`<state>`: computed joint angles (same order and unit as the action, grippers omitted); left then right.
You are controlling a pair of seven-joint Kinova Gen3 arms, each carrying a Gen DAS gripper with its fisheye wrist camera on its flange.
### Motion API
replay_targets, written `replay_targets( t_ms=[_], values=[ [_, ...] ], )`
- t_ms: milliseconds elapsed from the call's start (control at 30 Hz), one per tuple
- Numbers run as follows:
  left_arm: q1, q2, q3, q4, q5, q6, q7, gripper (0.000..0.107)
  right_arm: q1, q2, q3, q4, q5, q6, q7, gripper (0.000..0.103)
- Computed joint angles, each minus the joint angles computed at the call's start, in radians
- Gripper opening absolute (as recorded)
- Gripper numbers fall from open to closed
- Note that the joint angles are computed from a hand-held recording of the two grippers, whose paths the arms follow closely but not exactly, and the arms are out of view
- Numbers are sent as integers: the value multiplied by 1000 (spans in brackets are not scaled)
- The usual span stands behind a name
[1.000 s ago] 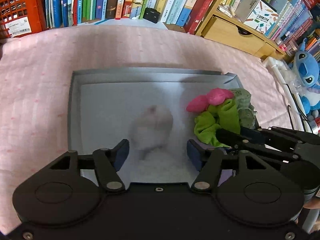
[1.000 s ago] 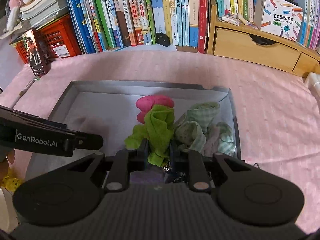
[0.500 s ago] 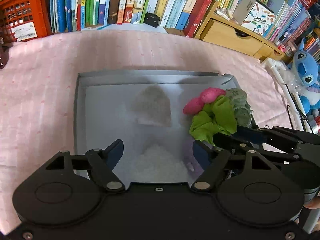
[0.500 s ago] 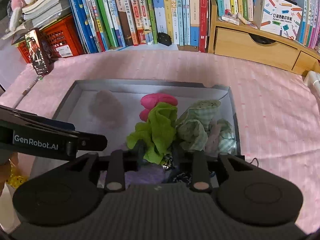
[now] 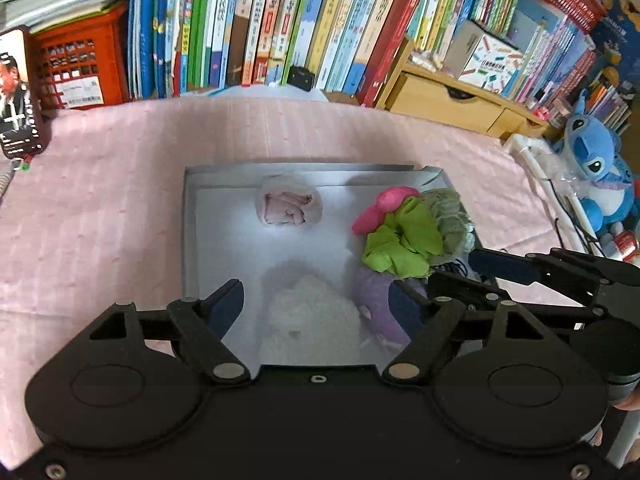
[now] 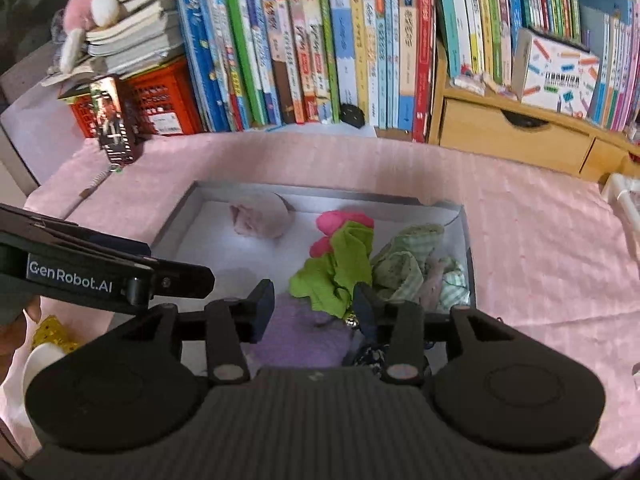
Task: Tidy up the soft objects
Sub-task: 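Move the left tool to the white foam cube while the right tool approaches the crumpled white paper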
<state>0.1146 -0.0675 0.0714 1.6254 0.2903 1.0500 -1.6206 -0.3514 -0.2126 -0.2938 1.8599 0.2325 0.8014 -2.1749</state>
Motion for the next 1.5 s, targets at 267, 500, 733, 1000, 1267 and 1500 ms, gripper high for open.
replay_targets(
  t_ms=[267, 500, 733, 1000, 1267, 1500],
  values=[
    [2, -144, -30, 100, 25, -45, -54, 84, 11, -135, -74, 70, 33, -48, -13, 71],
    [27, -287, -68, 208, 41, -94, -118, 90, 70, -279, -161, 169, 10, -126, -11, 79],
    [48, -435, -64, 323, 19, -157, -128, 93, 156, -420, -271, 248, -57, -176, -19, 83],
    [54, -630, -18, 457, -32, -211, -76, 94, 220, -548, -383, 307, -166, -207, 4, 87],
    [6, -904, 63, 607, -110, -291, 1, 101, 269, -658, -495, 356, -291, -209, -4, 89],
    [-66, -1039, 135, 681, -174, -260, 64, 102, 408, -778, -659, 417, -416, -277, -58, 91]
  ],
)
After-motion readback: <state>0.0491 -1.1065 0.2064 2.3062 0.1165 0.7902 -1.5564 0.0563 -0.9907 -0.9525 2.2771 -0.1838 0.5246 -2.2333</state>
